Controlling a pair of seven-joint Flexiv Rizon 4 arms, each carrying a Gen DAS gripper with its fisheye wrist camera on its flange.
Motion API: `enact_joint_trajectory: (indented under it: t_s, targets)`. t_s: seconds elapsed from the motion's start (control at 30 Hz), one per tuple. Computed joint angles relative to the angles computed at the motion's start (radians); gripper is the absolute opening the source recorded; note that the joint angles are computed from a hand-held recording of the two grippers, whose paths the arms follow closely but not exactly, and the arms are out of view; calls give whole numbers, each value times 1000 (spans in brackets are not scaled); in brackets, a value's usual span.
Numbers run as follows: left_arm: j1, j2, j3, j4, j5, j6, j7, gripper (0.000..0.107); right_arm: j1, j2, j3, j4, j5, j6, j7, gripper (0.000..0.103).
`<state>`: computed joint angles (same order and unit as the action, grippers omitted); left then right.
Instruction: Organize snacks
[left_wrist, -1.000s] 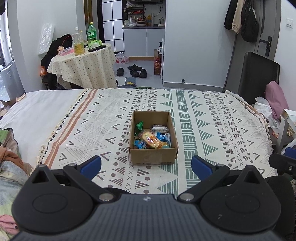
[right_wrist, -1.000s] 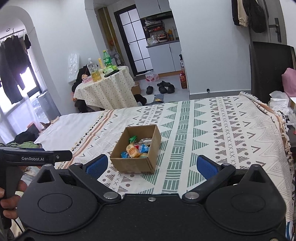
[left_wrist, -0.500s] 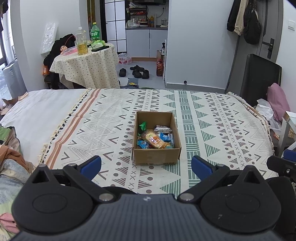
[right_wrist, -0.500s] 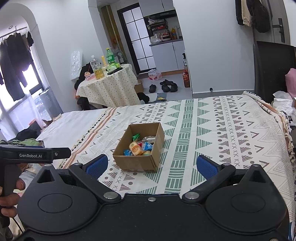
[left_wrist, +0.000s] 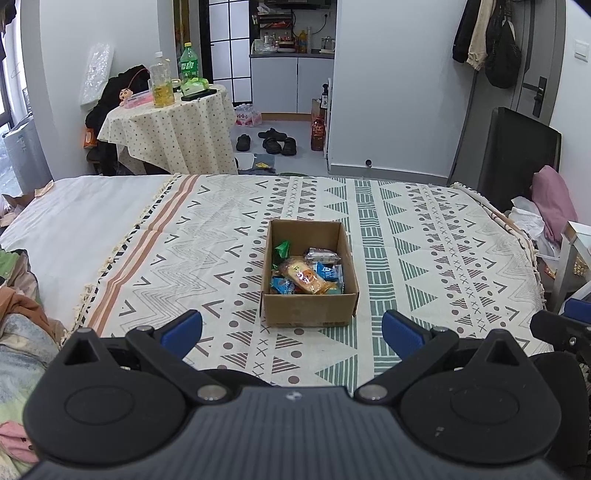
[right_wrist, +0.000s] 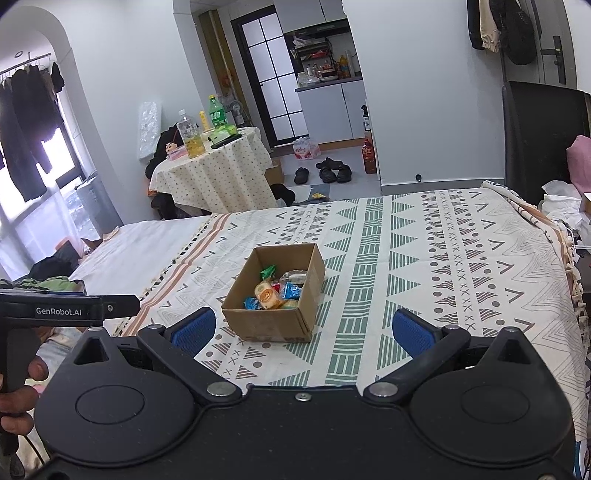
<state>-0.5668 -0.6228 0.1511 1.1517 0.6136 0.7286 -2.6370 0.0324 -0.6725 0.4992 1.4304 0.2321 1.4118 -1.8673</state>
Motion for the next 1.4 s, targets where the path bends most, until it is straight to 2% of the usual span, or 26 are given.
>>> enact_joint_trajectory:
  t_s: [1.4]
  targets:
    - [-3,-4,-2,-4,1,-5,-6,103,10,7,-15,1,3,-8,6,103]
